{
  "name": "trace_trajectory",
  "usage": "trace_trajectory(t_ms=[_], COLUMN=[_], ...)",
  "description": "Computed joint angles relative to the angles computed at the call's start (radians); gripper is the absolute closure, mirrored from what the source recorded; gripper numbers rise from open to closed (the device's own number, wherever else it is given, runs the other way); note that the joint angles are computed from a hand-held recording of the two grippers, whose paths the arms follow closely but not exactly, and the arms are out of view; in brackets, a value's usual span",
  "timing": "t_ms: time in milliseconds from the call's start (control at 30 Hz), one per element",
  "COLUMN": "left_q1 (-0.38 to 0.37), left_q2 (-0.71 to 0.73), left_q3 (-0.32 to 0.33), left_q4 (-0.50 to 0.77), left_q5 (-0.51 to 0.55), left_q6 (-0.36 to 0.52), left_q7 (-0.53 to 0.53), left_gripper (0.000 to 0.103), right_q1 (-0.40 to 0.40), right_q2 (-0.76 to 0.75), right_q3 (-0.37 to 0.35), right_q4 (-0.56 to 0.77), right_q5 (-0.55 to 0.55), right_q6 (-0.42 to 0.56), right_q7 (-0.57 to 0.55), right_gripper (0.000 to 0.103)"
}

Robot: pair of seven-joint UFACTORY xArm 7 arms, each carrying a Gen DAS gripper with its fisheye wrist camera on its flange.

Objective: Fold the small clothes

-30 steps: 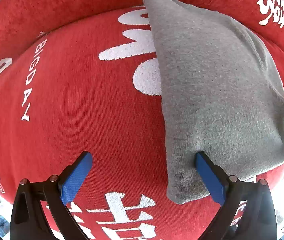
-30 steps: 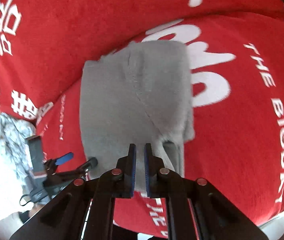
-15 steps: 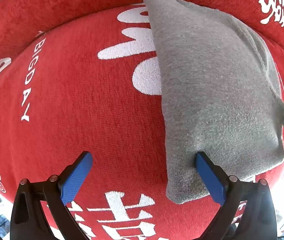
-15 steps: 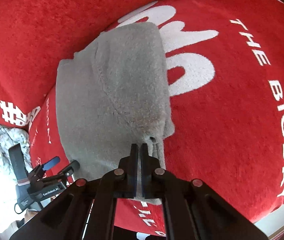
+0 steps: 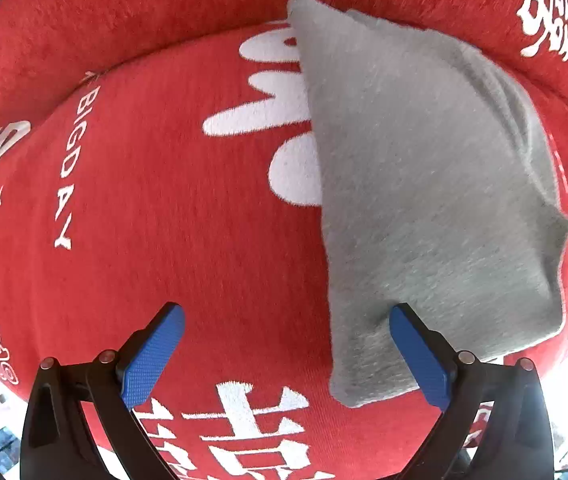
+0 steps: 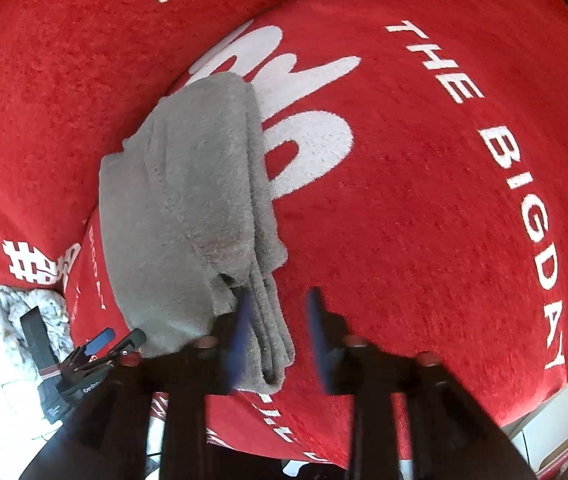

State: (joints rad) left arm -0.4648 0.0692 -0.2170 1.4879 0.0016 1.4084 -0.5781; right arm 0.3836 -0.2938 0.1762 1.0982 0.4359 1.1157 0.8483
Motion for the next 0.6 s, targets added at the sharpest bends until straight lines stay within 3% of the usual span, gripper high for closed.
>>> trace_trajectory(t_ms=[200, 300, 433, 500, 600], left_q1=[0.001, -0.001, 0.003, 0.003, 0.001], left_q2=[0.04, 0.075, 0.069, 0.087, 0.102], left_q3=[0.005, 0.009, 0.016, 0.017, 0.017], left_q4=[0.076, 0.125, 0.113, 0.125, 0.139], left_q5=[0.001, -0.009, -0.027, -0.016, -0.019], left_q6=[-0.003, 0.005, -0.019, -0.022, -0.018], left_q7=[0.014, 0.01, -0.001, 0.011, 0.03], left_gripper=[0.0, 0.0, 0.0, 0.0, 0.0], right_q1=[-0.003, -0.004, -0.004, -0.004, -0.005], right_q2=[0.003, 0.011, 0.029, 0.037, 0.041], right_q3=[-0.008, -0.011, -0.015, -0.019, -0.021], right_q4=[-0.002, -0.002, 0.007, 0.007, 0.003], right_q5=[0.013, 0.024, 0.033, 0.047, 0.063], right_q6=[-0.021, -0.032, -0.045, -0.057, -0.078], right_q7=[-0.009, -0.017, -0.044, -0.064, -0.084], right_gripper=[0.051, 0.04, 0.037, 0.025, 0.023])
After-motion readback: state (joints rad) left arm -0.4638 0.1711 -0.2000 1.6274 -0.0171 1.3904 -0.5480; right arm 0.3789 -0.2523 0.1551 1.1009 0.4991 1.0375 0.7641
